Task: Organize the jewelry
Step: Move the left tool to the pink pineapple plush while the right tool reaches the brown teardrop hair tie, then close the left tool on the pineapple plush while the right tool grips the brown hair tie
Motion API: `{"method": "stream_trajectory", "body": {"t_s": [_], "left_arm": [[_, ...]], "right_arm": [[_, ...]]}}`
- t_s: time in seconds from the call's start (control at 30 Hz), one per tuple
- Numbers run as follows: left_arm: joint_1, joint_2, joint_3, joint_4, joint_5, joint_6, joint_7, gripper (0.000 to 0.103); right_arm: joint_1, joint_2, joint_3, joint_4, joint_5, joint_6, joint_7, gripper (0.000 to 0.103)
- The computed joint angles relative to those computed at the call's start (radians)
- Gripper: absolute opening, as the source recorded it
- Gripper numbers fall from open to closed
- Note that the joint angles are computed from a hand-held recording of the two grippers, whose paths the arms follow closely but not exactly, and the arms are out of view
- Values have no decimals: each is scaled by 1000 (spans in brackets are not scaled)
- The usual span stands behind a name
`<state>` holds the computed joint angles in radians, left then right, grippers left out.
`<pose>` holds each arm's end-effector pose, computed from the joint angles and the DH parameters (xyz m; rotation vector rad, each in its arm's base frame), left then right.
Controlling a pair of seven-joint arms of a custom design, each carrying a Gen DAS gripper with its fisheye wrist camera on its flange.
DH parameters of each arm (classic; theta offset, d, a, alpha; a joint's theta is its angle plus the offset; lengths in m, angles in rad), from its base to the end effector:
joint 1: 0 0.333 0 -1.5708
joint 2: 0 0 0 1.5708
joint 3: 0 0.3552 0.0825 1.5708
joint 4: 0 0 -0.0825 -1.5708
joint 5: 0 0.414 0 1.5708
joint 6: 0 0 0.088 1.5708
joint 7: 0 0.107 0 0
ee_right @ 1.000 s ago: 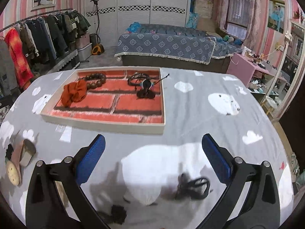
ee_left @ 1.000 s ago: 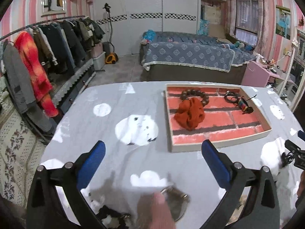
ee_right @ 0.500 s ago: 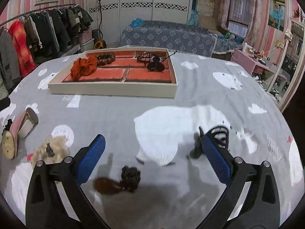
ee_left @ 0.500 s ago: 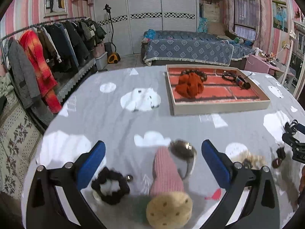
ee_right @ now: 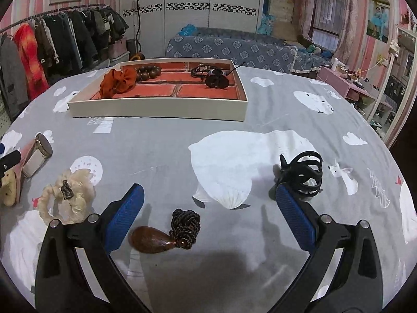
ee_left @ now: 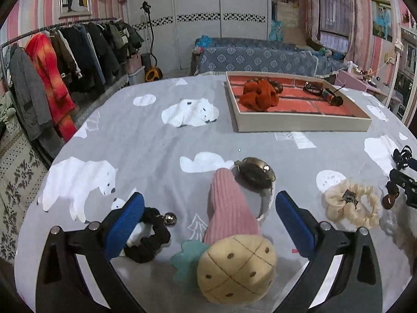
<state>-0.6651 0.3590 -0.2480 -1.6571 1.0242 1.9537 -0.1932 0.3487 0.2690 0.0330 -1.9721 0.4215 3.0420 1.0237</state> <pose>0.4918 -0.5094 0.4510 -1.9800 1.2657 -0.5190 0.6467 0.2237 0.4442 -2.0850 1.2065 -0.5850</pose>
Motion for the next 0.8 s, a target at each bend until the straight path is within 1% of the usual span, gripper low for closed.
{"method": "stream_trajectory", "body": {"t_s": [0.1, 0.17, 0.27, 0.33, 0.37, 0.43, 0.47, 0.5, 0.53, 0.63, 0.7, 0.8], "left_arm": [[9, -13, 1, -22, -2, 26, -26, 98], [19, -19, -1, -33, -13, 43, -32, 98], [32, -10, -4, -26, -45, 47, -11, 98], [42, -13, -4, -35, -60, 73, -11, 97], [45, -16, -4, -40, -64, 83, -13, 97], [53, -22, -3, -54, -71, 110, -18, 93], [55, -26, -3, -60, -69, 119, -24, 92], [54, -26, -3, -61, -69, 119, -27, 91], [54, -24, -3, -58, -72, 111, -25, 88], [58, -21, -4, -57, -88, 114, -18, 84], [57, -20, -4, -56, -89, 113, -16, 82], [55, -19, -4, -53, -88, 108, -10, 78]], "right_arm": [[29, 3, -35, 1, -41, -8, 38, 98], [38, 4, -45, -1, -63, -10, 52, 98], [50, 5, -55, 1, -96, -23, 65, 90], [48, 7, -52, 3, -109, -36, 64, 83], [45, 7, -50, 4, -112, -39, 63, 82], [41, 8, -47, 8, -116, -50, 66, 77], [47, 10, -55, 12, -127, -63, 79, 75], [47, 11, -58, 15, -133, -73, 88, 73], [44, 13, -57, 20, -135, -89, 94, 71], [22, 12, -37, 27, -123, -136, 88, 66], [19, 9, -35, 22, -128, -141, 94, 62], [30, 3, -48, 10, -156, -129, 124, 60]]}}
